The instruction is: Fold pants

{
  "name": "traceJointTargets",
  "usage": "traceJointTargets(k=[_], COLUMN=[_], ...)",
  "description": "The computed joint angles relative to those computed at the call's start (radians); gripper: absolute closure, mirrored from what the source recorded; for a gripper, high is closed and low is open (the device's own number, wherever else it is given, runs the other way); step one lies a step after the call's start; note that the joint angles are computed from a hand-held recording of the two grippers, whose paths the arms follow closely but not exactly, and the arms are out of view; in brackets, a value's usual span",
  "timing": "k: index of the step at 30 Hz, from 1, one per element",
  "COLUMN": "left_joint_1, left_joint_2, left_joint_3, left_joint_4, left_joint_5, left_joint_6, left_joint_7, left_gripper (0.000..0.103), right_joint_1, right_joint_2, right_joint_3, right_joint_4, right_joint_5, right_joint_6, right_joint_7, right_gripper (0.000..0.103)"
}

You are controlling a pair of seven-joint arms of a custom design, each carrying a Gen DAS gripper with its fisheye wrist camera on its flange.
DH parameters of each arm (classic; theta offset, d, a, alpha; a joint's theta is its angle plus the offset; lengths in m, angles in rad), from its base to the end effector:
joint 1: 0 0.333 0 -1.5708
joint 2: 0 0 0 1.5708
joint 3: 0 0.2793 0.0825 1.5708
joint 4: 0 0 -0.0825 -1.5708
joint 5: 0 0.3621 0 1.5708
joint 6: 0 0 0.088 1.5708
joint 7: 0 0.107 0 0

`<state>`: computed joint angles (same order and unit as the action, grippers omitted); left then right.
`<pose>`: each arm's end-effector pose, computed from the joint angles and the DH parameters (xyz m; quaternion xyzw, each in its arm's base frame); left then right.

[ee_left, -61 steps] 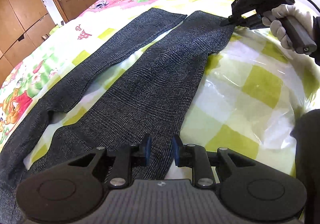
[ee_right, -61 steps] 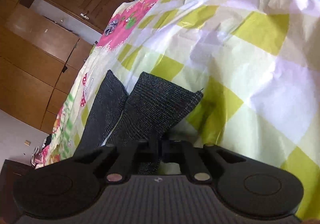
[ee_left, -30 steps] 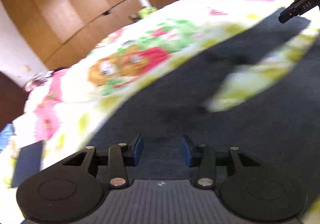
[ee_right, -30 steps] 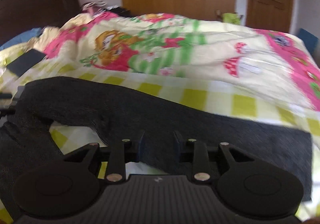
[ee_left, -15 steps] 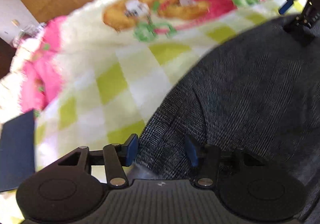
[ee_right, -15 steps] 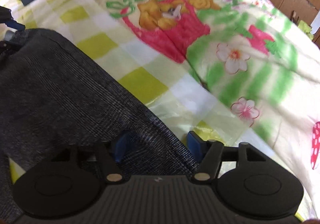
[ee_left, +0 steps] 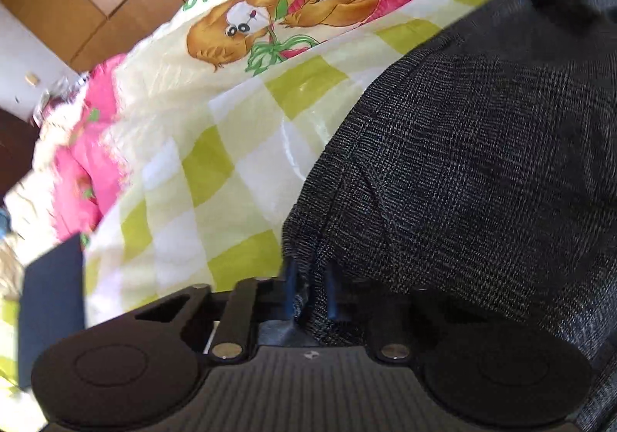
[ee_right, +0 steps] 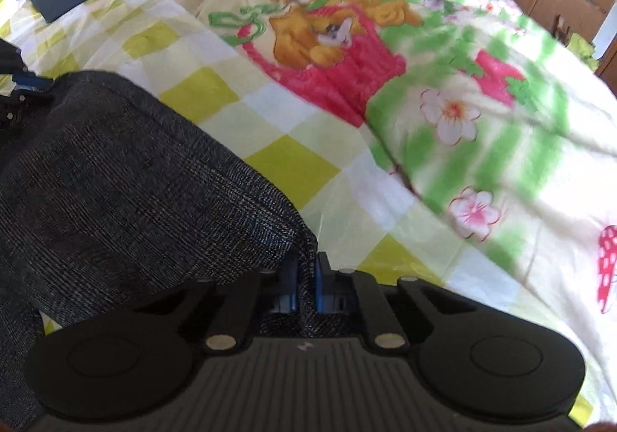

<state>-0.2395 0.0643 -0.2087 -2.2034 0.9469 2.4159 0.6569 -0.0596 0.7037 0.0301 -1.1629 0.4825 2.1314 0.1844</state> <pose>0.4842 -0.2277 0.3468 -0.5910 0.7367 -0.0347 0.3267 0.7286 -0.0075 0.3910 -0.9434 0.2057 -0.1102 0.2355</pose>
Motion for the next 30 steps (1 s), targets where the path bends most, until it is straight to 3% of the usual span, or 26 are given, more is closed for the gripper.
traceJointTargets(k=[4,9,14,19,22,25,30], left_joint_1=[-0.006,-0.015,-0.078,-0.211,-0.294,-0.345,-0.4], left_joint_2=[-0.064,-0.196,-0.388,-0.512,-0.521,-0.461,-0.409], left_joint_3=[-0.007,-0.045,-0.134,-0.252,-0.284,-0.297,-0.299], left_joint_4=[-0.038,-0.131,-0.272,-0.36,-0.385,-0.38,-0.367], left_joint_5=[0.039,0.075,0.069,-0.04,-0.104,-0.15,-0.168], left_joint_6=[-0.024,-0.041,-0.097,-0.242,-0.265,-0.293,-0.35], left_joint_7=[-0.067,-0.162,-0.284,-0.398,-0.455,-0.48,-0.521], left_gripper=[0.088,0.088,0.088,0.088,0.087,0.087,0.087], right_joint_1=[-0.057,-0.142,-0.197,-0.217,-0.226,-0.214,-0.188], right_joint_2=[-0.155,-0.399,-0.684,-0.903,-0.957,-1.002,-0.999], right_joint_3=[0.031,0.012,-0.1,-0.229,-0.251,-0.251,-0.246], right_joint_4=[-0.181,-0.415,-0.69,-0.953,-1.066,-1.212,-1.265], right_joint_5=[0.125,0.335,0.437,0.314,0.19,0.151,0.149], right_joint_6=[0.061,-0.015,-0.171,-0.242,-0.221,-0.077,0.016], right_joint_7=[-0.087,-0.264,-0.461,-0.539,-0.499,-0.605,-0.579], right_gripper=[0.096,0.096,0.096,0.096,0.096,0.096,0.096])
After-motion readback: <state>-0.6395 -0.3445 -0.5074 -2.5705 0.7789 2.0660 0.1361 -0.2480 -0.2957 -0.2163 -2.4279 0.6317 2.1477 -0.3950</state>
